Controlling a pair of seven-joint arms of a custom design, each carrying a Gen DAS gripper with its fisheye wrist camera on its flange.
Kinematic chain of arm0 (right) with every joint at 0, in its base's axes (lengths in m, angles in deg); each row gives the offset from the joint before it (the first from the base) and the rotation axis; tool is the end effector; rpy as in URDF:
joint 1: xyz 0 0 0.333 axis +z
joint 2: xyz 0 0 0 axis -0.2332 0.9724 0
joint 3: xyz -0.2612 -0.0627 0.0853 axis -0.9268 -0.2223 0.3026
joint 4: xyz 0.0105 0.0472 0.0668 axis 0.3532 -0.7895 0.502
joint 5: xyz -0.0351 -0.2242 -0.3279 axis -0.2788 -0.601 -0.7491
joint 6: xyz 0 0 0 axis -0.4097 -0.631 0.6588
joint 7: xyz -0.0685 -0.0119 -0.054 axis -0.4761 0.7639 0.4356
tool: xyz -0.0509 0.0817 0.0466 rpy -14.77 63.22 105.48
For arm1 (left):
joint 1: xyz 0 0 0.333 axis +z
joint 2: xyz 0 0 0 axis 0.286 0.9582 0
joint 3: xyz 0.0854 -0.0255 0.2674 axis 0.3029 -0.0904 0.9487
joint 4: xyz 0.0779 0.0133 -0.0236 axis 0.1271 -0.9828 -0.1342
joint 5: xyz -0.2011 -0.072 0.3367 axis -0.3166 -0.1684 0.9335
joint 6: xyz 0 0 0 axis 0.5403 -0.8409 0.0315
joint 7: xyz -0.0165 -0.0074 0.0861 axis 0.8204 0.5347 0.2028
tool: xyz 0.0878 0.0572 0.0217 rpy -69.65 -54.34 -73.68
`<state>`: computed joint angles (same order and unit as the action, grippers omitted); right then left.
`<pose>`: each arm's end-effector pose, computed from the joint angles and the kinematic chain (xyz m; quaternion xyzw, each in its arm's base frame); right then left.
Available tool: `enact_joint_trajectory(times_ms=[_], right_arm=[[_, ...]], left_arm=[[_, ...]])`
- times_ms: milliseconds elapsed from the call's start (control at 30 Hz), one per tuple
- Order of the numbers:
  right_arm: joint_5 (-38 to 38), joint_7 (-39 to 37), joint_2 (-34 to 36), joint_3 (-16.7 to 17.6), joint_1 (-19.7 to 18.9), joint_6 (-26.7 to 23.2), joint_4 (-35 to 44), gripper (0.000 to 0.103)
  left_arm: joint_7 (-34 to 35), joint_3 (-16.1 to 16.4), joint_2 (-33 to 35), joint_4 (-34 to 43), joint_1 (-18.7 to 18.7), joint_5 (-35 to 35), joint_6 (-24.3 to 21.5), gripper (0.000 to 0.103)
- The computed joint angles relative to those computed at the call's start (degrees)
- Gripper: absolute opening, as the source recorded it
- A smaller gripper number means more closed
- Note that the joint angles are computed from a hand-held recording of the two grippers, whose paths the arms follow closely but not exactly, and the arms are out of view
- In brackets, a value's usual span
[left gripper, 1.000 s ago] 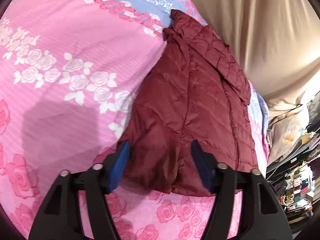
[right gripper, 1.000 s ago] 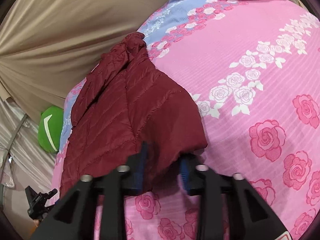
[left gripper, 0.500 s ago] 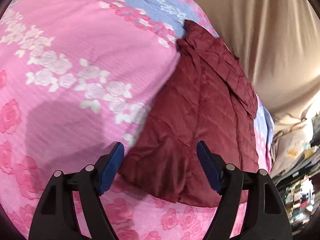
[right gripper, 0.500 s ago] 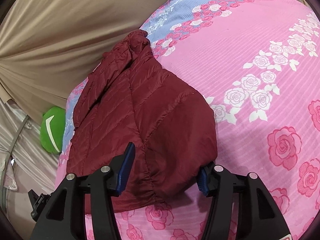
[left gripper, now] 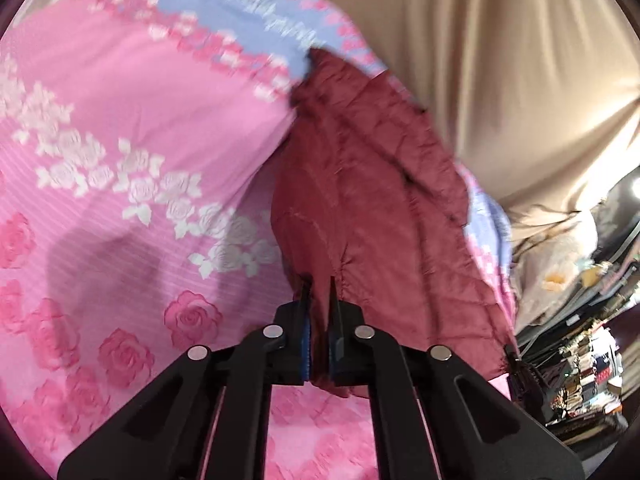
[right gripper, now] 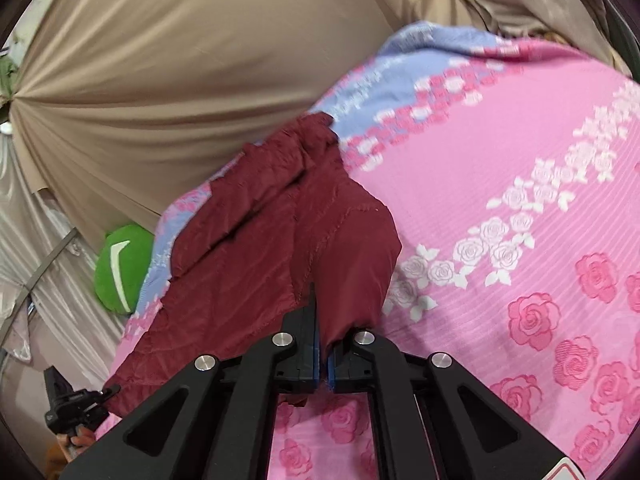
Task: Fold large clothes
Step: 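Grasp the jacket's hem with both grippers and lift it toward the collar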
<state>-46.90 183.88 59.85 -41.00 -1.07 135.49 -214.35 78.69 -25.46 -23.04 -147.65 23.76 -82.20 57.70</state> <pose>0.5305 0.0251 0.5229 -0.3782 0.7627 -0.1961 0.4865 0.5851 0.0655 0.5455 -0.7042 0.5411 -0.4592 0.0205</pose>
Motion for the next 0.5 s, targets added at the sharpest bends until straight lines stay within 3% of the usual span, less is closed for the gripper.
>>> enact_joint_trajectory(times_ms=[67,200,367,500], right_arm=[[-3.79,2.28,-3.36,7.57,-8.08,2.28,-3.23,0.002],[-6.47,3.14,-13.89,18.66,-19.31,10.17,-12.37,0.002],[-3.04,0.94,-28.26,26.12,-25.47,17.21,-19.99,0.002],[0.55,-1.28,-34.57,30.96,-29.13,22.06,-20.80,0.002]], left_arm=[[3.37,0.64,-4.16,-2.70,-0.11,-2.84,0.32,0.003],[10.12,3.49,-12.95,-7.90,-1.70,-8.84,1.37,0.003],[21.60,8.16,-25.61,-14.58,-5.89,-18.15,4.38,0.003],[29.45,9.57,-33.05,-17.18,-9.42,-22.36,10.18,0.003]])
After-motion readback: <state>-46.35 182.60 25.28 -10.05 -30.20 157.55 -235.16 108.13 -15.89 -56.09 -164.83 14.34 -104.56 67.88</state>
